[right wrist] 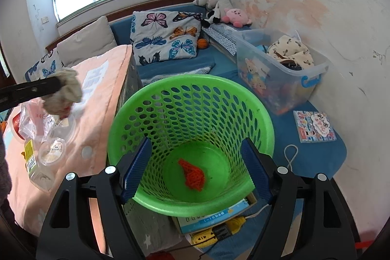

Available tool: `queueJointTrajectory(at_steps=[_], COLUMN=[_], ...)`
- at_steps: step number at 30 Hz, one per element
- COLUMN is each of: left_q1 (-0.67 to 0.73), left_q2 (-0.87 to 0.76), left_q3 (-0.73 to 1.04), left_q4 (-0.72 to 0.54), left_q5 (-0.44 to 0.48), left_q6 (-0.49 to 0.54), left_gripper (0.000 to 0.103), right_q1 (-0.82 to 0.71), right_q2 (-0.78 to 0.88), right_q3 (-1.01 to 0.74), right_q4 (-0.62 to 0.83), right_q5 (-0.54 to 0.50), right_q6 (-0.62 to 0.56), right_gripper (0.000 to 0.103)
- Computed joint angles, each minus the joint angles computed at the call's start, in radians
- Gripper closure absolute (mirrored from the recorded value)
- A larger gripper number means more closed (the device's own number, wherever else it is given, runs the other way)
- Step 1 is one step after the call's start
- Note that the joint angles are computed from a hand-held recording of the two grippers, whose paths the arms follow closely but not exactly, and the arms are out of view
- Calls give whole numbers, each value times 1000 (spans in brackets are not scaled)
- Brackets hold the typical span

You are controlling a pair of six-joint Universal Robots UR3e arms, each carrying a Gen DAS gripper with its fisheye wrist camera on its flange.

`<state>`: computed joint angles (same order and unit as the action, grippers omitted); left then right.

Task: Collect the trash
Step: 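Release the crumpled tissue into the green basket with the left gripper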

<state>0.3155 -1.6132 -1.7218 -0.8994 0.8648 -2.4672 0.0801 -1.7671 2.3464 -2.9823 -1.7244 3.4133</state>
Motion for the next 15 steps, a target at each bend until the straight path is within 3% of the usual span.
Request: queueJointTrajectory(at_steps=[10,13,14,15], left_q1=[-146,-175,-180,-179], left_q2=[-110,-128,-130,-122], left_q3=[41,42,36,20], left_q4=[56,75,89,105], left_q5=[87,103,109,101], left_q6=[-60,-78,-85,-87], left_gripper=[77,66,55,52], right_q1=[-49,-63,-66,-71], right_q2=[-77,-109,-120,-130], right_q3=[87,106,112,119], right_q4=[0,11,14,16], right_q5=[31,39,40,44], right_q6=[3,1,2,0], right_gripper=[26,26,26,26])
